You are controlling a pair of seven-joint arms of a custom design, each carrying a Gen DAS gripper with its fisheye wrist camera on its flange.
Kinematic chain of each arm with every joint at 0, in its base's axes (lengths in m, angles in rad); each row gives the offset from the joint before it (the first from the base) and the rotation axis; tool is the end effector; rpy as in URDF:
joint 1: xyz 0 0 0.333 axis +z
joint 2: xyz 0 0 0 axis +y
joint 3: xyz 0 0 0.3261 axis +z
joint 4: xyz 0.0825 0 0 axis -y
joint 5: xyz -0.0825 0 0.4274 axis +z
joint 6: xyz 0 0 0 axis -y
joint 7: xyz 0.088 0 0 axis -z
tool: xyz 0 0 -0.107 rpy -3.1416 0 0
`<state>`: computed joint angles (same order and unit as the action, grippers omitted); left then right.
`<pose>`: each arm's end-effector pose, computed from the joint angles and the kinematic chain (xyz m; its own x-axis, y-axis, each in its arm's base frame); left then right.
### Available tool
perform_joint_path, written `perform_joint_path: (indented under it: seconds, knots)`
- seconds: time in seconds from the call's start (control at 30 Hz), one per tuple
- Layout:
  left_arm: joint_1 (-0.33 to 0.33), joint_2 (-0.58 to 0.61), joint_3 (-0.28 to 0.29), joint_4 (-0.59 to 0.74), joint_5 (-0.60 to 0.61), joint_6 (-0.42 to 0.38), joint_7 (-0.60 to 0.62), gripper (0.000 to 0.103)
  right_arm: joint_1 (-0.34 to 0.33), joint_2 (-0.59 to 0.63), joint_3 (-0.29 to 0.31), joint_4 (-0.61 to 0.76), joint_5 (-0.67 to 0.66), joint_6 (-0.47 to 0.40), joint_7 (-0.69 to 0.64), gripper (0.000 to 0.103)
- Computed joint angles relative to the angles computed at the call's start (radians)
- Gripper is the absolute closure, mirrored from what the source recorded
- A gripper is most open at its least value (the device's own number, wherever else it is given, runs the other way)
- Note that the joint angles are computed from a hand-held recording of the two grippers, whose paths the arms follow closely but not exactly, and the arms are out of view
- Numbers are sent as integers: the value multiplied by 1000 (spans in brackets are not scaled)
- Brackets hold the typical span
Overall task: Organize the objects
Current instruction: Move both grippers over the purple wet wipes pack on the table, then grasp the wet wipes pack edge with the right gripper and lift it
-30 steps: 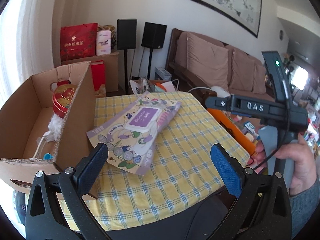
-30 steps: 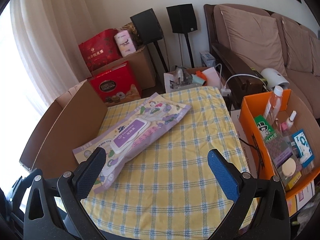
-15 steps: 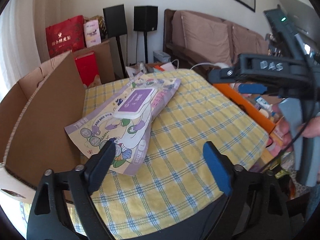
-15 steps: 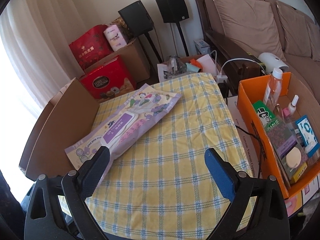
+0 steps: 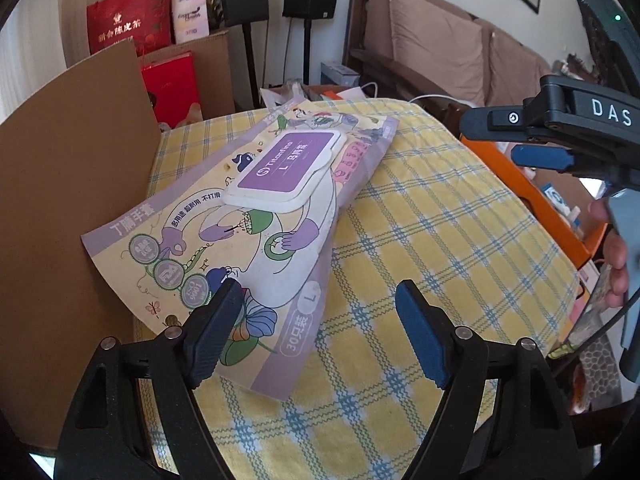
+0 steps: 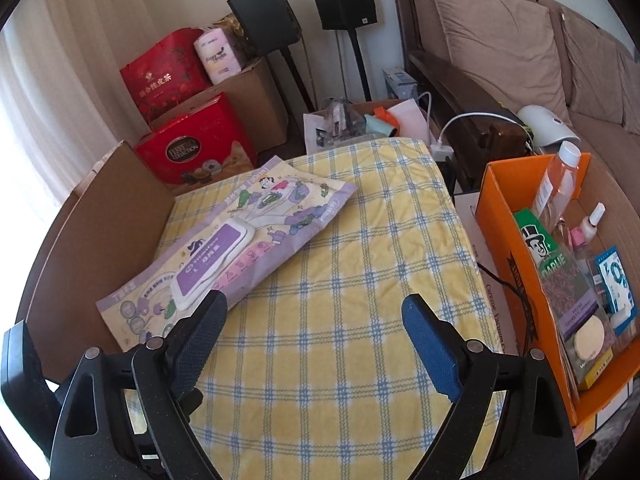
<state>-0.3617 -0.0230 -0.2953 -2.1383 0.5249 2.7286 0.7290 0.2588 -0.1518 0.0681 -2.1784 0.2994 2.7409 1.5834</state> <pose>0.4744 -0.3908 0.4682 -0.2530 -0.9657 0.0585 -0.7563 0.1597 -0.6344 0.5603 0.1794 0.5289 0.1740 -0.9490 -0.2627 -0.7861 0.0268 -0.6175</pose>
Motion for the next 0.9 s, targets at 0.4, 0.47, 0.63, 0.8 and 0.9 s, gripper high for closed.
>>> perform_joint_path:
  seconds: [0.4, 0.47, 0.63, 0.8, 0.9]
  knots:
    - [8, 28, 11, 25, 50, -21, -29, 59, -1, 162, -6, 166, -18, -42, -9, 16]
    - [13, 31, 16, 20, -12, 5, 15, 60, -6, 204, -11, 214, 3, -54, -17, 21]
    - [17, 28, 18, 7, -42, 37, 38, 67, -23, 301, -4, 326, 104, -79, -63, 25]
    - [21, 23, 20, -9, -129, 71, 95, 69, -49, 399, 15, 440, 238, -134, -93, 36]
    - [24, 18, 21, -22, -190, 92, 139, 70, -63, 445, 32, 490, 299, -156, -118, 48]
